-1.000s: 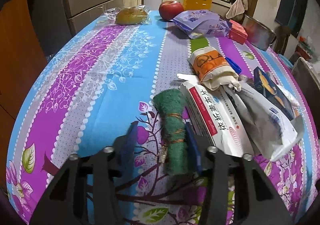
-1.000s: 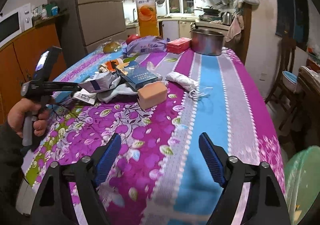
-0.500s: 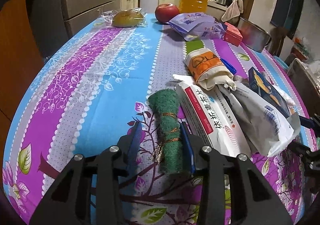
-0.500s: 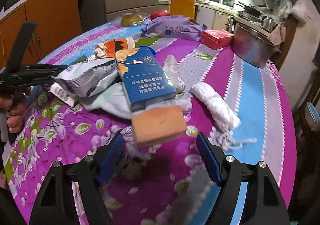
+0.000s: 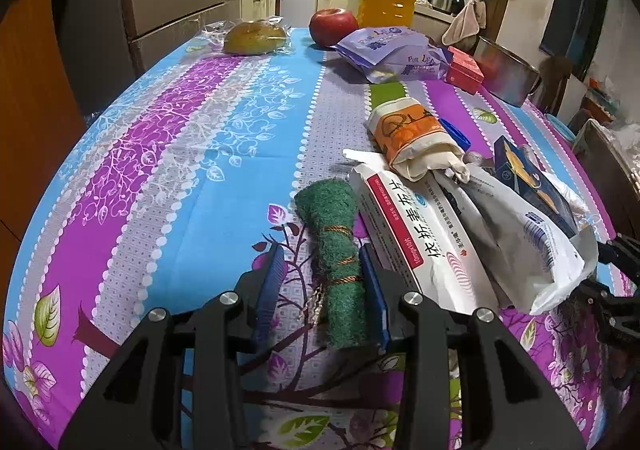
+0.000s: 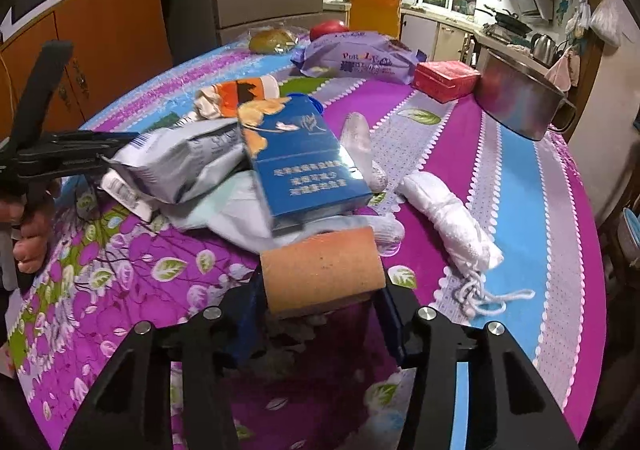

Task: Collect trash
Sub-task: 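Grasp the green scrubber with the left tool while the right tool grasps another orange sponge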

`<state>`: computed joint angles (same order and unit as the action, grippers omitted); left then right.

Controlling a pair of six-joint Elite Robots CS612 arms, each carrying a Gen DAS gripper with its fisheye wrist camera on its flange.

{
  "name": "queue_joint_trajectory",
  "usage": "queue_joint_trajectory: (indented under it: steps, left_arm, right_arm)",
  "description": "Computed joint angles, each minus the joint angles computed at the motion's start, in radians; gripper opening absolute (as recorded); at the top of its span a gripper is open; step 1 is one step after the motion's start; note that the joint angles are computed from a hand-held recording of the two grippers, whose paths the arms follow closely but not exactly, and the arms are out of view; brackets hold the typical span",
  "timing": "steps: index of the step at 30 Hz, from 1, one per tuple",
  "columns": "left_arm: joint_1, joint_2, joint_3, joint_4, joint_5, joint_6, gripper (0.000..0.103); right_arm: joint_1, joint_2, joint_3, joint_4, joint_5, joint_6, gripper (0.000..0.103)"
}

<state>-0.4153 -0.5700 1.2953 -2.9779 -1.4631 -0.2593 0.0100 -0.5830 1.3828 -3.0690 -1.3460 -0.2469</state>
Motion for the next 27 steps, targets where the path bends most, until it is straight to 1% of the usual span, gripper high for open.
queue_joint_trajectory:
  steps: [3, 5, 9, 12, 15, 17, 20, 21, 22, 23, 24, 26, 27]
  left_arm:
    - [0.000, -0.005, 0.008, -0.006, -0.018, -0.005, 0.028]
    - [-0.004, -0.010, 0.020, -0.021, -0.012, -0.001, 0.027]
    - [-0.011, -0.028, 0.062, -0.085, 0.001, 0.007, 0.025]
    - [-0.017, -0.046, 0.099, -0.144, 0.009, 0.010, 0.022]
    - [-0.029, -0.062, 0.135, -0.195, 0.029, 0.025, 0.021]
    - [-0.033, -0.064, 0.142, -0.192, 0.031, 0.046, 0.021]
    - [-0.018, -0.058, 0.118, -0.145, -0.005, 0.029, 0.022]
    - [-0.013, -0.056, 0.110, -0.141, -0.022, 0.023, 0.028]
    - [-0.011, -0.055, 0.110, -0.149, -0.022, 0.021, 0.038]
    - [-0.012, -0.051, 0.103, -0.156, -0.012, 0.024, 0.043]
    - [-0.011, -0.047, 0.094, -0.145, -0.014, 0.030, 0.047]
    - [-0.003, -0.034, 0.059, -0.082, -0.062, 0.030, 0.047]
    - [-0.002, -0.028, 0.049, -0.068, -0.068, 0.028, 0.047]
  right_arm:
    - [0.003, -0.019, 0.048, -0.077, -0.008, 0.047, 0.051]
    - [0.007, -0.032, 0.082, -0.130, -0.026, 0.078, 0.051]
    - [0.021, -0.063, 0.162, -0.260, -0.078, 0.153, 0.051]
    - [0.032, -0.080, 0.214, -0.346, -0.122, 0.199, 0.051]
    - [0.035, -0.096, 0.259, -0.411, -0.145, 0.241, 0.051]
    - [0.033, -0.104, 0.281, -0.424, -0.138, 0.258, 0.051]
    - [0.034, -0.114, 0.306, -0.431, -0.144, 0.252, 0.051]
    - [0.033, -0.116, 0.310, -0.433, -0.144, 0.252, 0.051]
    - [0.032, -0.117, 0.313, -0.437, -0.143, 0.255, 0.051]
    - [0.030, -0.118, 0.314, -0.440, -0.142, 0.262, 0.051]
    - [0.029, -0.118, 0.314, -0.440, -0.140, 0.267, 0.051]
    - [0.028, -0.116, 0.309, -0.437, -0.136, 0.274, 0.051]
    - [0.027, -0.116, 0.309, -0.440, -0.134, 0.275, 0.051]
